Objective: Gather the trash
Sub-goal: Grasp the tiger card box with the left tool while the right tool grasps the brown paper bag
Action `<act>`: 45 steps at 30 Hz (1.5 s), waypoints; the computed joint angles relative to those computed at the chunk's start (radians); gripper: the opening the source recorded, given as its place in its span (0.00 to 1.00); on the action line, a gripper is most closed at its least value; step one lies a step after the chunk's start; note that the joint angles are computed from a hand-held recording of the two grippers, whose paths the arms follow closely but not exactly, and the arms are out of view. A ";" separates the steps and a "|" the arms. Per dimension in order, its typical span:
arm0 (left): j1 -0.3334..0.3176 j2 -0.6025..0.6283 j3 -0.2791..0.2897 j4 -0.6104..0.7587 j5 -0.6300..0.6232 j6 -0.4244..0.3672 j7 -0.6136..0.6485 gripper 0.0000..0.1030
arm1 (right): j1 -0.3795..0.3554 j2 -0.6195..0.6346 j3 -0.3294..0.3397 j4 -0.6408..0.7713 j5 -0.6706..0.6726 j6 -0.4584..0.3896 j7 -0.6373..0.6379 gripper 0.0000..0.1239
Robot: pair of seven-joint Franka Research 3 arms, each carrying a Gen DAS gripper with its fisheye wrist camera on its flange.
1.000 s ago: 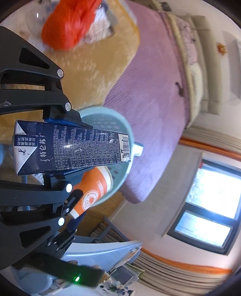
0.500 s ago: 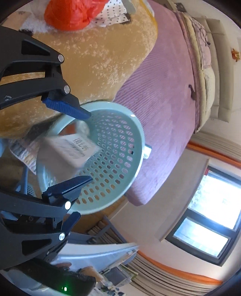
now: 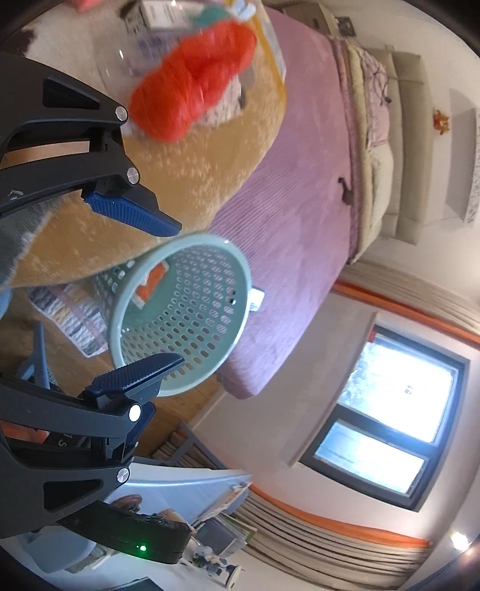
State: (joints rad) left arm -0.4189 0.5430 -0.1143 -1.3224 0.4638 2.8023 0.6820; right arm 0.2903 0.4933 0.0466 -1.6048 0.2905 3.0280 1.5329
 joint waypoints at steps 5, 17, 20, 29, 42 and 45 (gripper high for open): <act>-0.040 -0.174 0.091 -0.236 0.152 0.080 -0.185 0.65 | -0.111 -0.043 0.200 -0.065 0.097 0.080 -0.171 0.48; -0.006 -0.613 0.107 -0.704 0.725 -0.277 -0.733 0.75 | -0.085 -0.024 0.321 -0.057 0.192 0.065 -0.472 0.63; 0.046 -0.679 0.086 -0.779 0.733 -0.313 -0.736 0.78 | 0.002 -0.003 0.235 -0.028 0.158 0.020 -0.451 0.63; 0.199 -0.742 0.123 -0.932 0.523 -0.180 -0.527 0.79 | 0.124 0.067 0.121 0.047 0.064 -0.034 -0.405 0.63; 0.337 -0.643 0.023 -0.911 0.360 -0.151 -0.225 0.81 | 0.157 0.099 0.100 0.094 -0.011 -0.102 -0.345 0.63; 0.365 -0.611 0.001 -0.884 0.292 -0.148 -0.136 0.81 | 0.126 0.106 0.140 0.109 0.020 -0.137 -0.368 0.62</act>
